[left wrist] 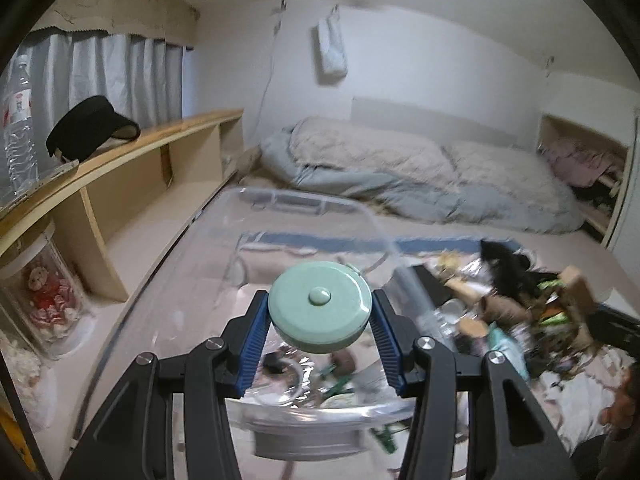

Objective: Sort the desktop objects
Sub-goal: 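Carry the tape measure with the left tool while the right tool carries the coaster over the clear box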

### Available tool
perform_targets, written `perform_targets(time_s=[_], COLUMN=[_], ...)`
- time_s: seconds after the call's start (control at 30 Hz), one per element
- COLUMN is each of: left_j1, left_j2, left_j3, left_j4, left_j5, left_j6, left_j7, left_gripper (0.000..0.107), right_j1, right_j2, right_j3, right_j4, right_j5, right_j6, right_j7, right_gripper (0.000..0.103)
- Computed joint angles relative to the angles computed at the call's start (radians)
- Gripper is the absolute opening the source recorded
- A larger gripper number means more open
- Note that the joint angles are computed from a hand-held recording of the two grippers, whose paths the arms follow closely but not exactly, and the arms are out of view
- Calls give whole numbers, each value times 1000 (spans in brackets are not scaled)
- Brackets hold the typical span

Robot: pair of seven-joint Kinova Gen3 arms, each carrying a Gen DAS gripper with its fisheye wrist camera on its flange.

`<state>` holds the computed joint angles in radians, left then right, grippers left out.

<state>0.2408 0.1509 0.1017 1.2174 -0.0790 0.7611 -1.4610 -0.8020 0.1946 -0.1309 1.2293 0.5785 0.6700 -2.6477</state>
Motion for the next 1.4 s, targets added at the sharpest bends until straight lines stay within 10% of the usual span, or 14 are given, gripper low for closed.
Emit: perform_targets(time_s=[0.4,0.83,1.3,1.4], left_j1=[38,38,10,15], left_j2=[206,272,232,201], left_j3=[-44,-64,-69,-71], left_j4=[-298,-411,-334,-281], left_j5=[-82,-90,-77,-97], left_j6=[338,502,452,398], left_j7=[-19,-64,-120,-116], left_gripper=[50,50,50,70], right_j1=[-26,-22,-50,-53], right_j2=[113,197,305,314], right_j3=[23,46,90,100], right_j4=[-202,-364,-561,-575], right_j5=[-116,-252,-319,-324], right_j6=[80,164,289,294], right_j7=[163,280,350,346], right_gripper=[77,77,77,77])
